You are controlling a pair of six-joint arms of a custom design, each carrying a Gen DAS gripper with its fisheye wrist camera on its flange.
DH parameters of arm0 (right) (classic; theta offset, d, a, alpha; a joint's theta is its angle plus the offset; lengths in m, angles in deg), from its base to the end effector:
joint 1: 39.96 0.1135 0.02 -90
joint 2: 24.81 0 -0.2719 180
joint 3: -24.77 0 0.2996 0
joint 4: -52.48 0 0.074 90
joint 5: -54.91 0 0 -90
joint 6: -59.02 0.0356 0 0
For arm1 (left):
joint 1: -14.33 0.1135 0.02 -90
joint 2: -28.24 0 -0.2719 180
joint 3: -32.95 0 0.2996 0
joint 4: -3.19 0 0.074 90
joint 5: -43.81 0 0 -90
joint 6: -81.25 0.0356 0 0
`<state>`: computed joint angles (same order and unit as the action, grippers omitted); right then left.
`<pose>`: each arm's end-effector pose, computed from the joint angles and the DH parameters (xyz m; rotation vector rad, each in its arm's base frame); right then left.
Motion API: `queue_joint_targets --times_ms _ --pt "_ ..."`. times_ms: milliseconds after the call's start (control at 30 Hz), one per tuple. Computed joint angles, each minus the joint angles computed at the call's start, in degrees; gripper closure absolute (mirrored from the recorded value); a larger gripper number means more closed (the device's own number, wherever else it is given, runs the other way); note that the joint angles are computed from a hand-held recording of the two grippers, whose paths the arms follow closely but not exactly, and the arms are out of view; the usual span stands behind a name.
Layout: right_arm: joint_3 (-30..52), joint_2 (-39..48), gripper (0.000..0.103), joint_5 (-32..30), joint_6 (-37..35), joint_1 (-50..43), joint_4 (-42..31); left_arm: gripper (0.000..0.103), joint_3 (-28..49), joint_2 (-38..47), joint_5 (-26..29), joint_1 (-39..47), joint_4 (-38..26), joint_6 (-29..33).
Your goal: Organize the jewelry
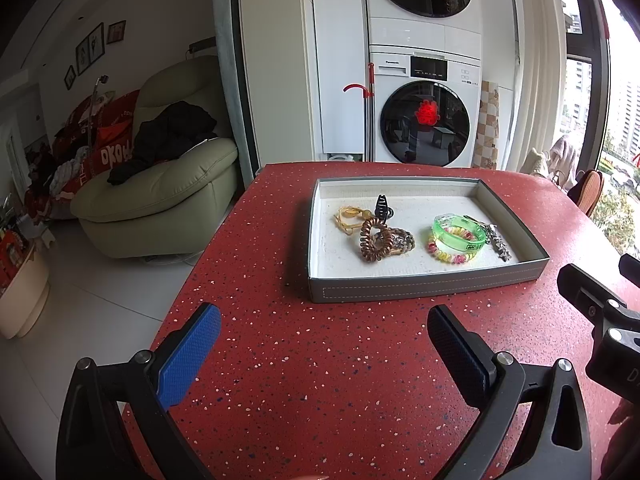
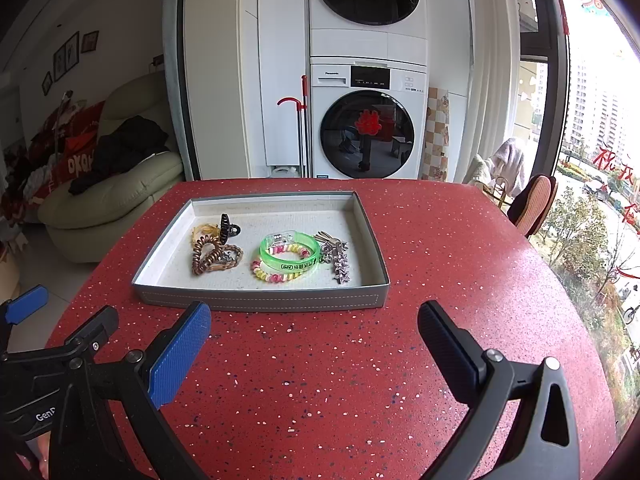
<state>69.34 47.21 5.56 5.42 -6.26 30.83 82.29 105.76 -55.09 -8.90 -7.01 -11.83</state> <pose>0.2359 0.1294 0.1577 0.3504 2.1598 -0.1931 0.2879 -0.1176 0.1697 0.3076 2.2110 -0.0765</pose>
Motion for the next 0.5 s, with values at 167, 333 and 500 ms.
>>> queue_joint_targets --times_ms 167,333,500 --pt "-0.27 -0.27 0.000 -0.21 -0.29 -0.23 0.21 0.000 -0.05 0.38 0.17 0.09 0.38 0.12" --pt "-0.18 -0.19 0.000 -0.13 -0.15 -0.11 0.14 0.000 -0.10 0.45 0.22 0.13 0.52 0.14" --pt "-0.22 -0.22 0.000 -0.12 -0.14 -0.15 0.16 0.000 -0.19 0.52 0.16 0.10 0.71 0.13"
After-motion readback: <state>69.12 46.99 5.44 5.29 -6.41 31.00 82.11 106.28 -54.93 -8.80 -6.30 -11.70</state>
